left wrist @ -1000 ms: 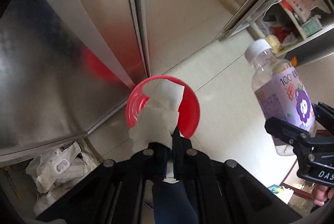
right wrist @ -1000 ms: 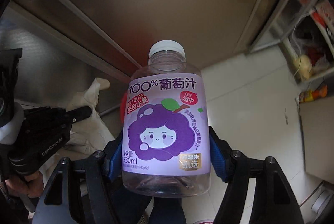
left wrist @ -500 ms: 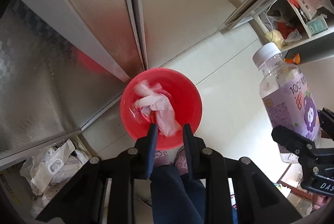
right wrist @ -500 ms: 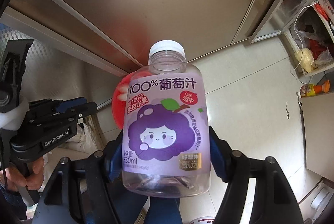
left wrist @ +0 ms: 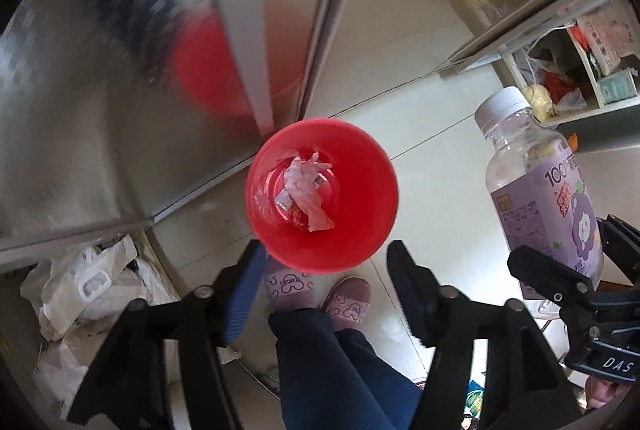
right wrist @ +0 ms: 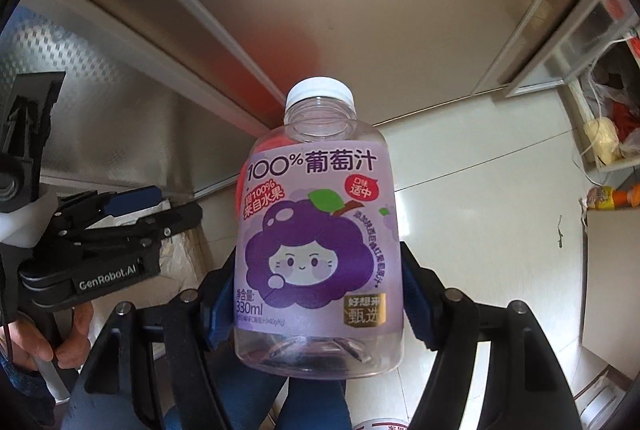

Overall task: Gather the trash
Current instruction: 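Open the left gripper to drop the glove into the red bucket, then open the right gripper to drop the grape juice bottle into the bucket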

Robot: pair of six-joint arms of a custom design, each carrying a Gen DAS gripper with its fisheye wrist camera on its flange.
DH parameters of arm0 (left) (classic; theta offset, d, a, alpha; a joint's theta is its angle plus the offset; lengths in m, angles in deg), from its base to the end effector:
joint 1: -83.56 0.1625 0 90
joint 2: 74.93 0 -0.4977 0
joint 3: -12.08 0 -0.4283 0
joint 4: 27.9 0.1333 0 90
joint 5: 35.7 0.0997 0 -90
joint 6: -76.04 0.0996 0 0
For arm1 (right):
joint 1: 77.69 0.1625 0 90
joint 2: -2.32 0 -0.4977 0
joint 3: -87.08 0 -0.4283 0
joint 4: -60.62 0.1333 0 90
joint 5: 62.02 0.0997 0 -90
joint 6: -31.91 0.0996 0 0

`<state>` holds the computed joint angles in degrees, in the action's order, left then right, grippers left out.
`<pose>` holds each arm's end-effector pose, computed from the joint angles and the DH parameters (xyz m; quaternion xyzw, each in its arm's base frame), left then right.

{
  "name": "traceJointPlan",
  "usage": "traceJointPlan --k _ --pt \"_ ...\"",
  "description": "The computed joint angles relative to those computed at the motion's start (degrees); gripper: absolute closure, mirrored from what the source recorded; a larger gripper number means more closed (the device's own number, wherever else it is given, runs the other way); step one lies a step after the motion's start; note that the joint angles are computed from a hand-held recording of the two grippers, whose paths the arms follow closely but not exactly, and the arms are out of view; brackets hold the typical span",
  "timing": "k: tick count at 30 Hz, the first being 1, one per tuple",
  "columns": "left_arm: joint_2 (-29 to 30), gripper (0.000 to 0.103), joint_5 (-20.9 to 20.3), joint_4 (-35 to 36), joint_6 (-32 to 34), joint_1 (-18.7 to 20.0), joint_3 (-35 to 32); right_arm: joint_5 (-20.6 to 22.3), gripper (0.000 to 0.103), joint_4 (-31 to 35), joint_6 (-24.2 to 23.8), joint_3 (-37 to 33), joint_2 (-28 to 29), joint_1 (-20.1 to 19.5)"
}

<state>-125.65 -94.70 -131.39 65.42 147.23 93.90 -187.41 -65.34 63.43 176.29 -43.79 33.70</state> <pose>-0.1677 -0.7550 0.2150 0.1707 0.9377 0.0562 0.2972 0.3427 -0.6676 0.1356 -0.0651 -0.9488 0.0820 0.2980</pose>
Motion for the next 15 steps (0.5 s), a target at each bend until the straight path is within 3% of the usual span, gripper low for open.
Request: traceJointPlan --k 5,15 --pt "-0.9 0.023 2.2 -0.8 -2.3 0.3 0.7 1.2 0.035 0.6 -2.2 -1.7 1.5 -0.4" --pt "-2.5 0.022 4.7 1.5 -4.6 1.2 0.8 1.8 0.035 3.7 -6.2 -3.8 3.0 -0.7"
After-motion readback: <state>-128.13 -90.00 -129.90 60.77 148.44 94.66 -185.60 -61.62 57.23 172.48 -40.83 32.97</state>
